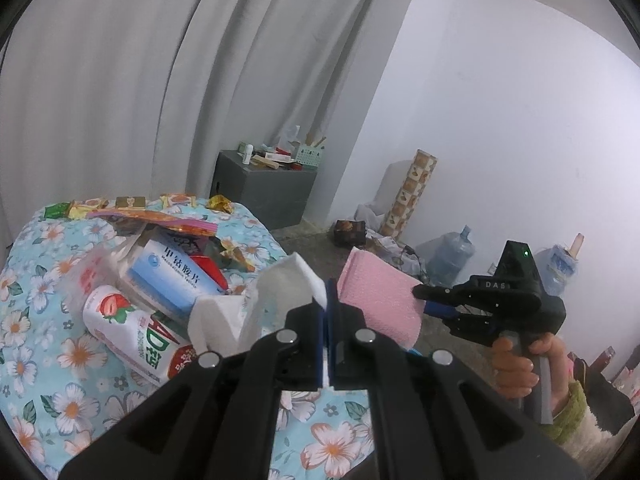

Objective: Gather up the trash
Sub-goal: 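Lift the tissue and sponge off the bed and swing toward the wastebasket, then open the left tool over the wastebasket while the right tool releases the sponge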

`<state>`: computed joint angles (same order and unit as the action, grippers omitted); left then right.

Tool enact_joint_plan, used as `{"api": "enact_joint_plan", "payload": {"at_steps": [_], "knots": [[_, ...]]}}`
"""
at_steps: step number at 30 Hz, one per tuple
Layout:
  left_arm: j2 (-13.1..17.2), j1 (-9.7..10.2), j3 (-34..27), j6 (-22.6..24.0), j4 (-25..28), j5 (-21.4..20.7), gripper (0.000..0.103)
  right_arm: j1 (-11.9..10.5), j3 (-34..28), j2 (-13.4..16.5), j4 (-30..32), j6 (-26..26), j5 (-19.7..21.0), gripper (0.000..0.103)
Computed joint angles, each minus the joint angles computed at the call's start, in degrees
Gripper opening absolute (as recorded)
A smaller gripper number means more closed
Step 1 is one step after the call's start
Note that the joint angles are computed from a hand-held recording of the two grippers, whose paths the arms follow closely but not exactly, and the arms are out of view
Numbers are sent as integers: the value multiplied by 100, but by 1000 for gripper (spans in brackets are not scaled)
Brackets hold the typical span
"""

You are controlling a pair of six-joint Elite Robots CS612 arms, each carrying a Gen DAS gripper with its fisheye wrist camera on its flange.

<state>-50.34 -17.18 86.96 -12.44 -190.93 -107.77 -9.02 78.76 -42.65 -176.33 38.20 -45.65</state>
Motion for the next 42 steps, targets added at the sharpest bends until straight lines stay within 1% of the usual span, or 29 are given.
{"api": "enact_joint_plan", "payload": {"at_steps": [4, 7, 9, 13, 17, 22, 25, 28, 29, 31, 33, 36, 38, 41, 42], "knots": [[66, 30, -141, -9, 162, -126, 1, -69, 161, -23, -249, 192, 14, 22], [168, 59, -353, -98, 401, -431, 1, -148, 393, -116, -484, 343, -68, 22], [255, 57, -522, -93, 561, -678, 1, -220, 579, -201, -688, 438, -219, 22], [400, 4, -824, 104, 935, -991, 1, -390, 897, -331, -1034, 673, -492, 22], [598, -92, -1248, 285, 1494, -1293, 1, -581, 1161, -394, -1303, 946, -714, 22], [851, -223, -1754, 285, 2087, -1579, 1, -755, 1386, -426, -1427, 1146, -975, 22], [1025, -348, -2103, 456, 2623, -1667, 1, -818, 1458, -429, -1390, 1161, -1326, 23], [1240, -505, -2515, 617, 3289, -1748, 1, -832, 1484, -431, -1181, 1065, -1929, 23], [1352, -576, -2728, 697, 3616, -1770, 1, -835, 1487, -423, -1110, 1029, -2090, 23], [1564, -710, -3112, 860, 4180, -1728, 1, -837, 1459, -390, -904, 950, -2467, 23], [1744, -832, -3419, 1028, 4574, -1614, 1, -845, 1421, -342, -726, 925, -2766, 23], [2130, -1039, -4041, 1274, 5193, -1446, 1, -877, 1401, -266, -554, 976, -3064, 23], [2394, -1158, -4445, 1384, 5506, -1370, 1, -904, 1390, -208, -486, 1044, -3251, 24], [2804, -1321, -5065, 1479, 5871, -1205, 1, -937, 1387, -131, -403, 1121, -3410, 27], [2971, -1376, -5312, 1450, 5982, -1133, 1, -956, 1375, -91, -344, 1142, -3440, 30]]}}
